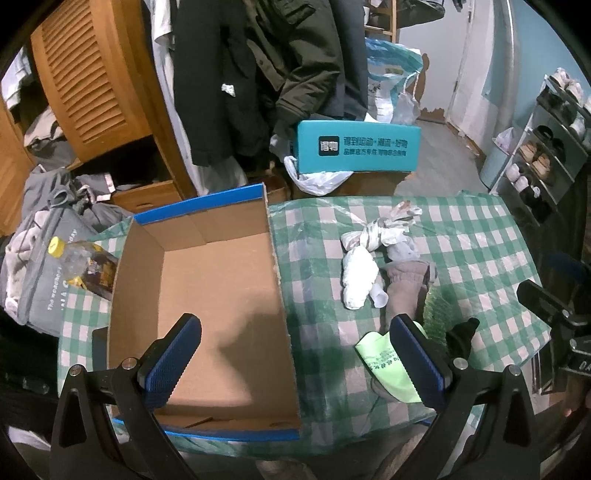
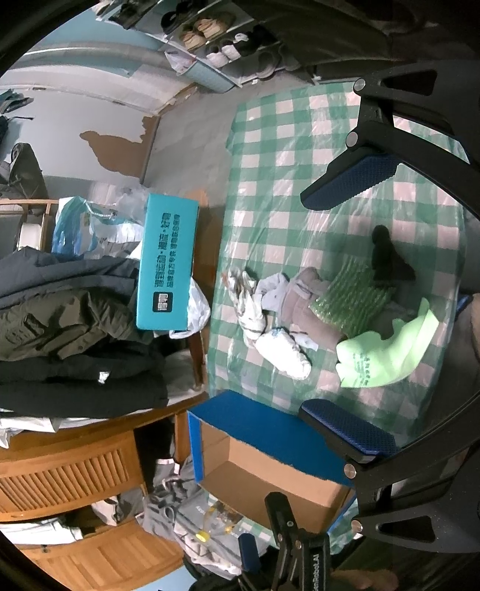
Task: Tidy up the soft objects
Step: 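Move the right tool to the black sock while the left tool approaches the light green cloth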
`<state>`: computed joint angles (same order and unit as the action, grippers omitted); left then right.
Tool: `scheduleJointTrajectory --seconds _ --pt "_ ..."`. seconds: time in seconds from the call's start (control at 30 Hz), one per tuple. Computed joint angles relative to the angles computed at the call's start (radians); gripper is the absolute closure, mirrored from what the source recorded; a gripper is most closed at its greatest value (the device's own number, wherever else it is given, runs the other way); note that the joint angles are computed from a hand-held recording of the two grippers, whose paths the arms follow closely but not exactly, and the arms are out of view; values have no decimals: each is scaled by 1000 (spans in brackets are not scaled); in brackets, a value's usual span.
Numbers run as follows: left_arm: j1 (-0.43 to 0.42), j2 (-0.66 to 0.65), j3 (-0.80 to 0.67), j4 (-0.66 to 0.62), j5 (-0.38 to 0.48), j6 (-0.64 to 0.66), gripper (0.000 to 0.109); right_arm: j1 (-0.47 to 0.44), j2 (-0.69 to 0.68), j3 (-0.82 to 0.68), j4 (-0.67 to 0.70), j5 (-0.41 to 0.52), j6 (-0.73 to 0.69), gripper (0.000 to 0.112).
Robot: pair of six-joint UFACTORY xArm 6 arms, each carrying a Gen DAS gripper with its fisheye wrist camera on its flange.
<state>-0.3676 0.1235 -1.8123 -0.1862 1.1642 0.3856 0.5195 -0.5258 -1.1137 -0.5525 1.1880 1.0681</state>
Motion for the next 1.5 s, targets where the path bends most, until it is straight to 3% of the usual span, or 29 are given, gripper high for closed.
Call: scheduleJointTrajectory --seconds 0.27,0.93,1.5 --pt "11 34 -28 -68 32 -9 6 -15 -3 3 19 34 -9 11" --pt "-115 48 40 116 59 -45 6 -134 -73 136 196 49 -98 11" --pt "-200 14 162 171 56 -13 6 -169 -56 231 326 22 -184 11"
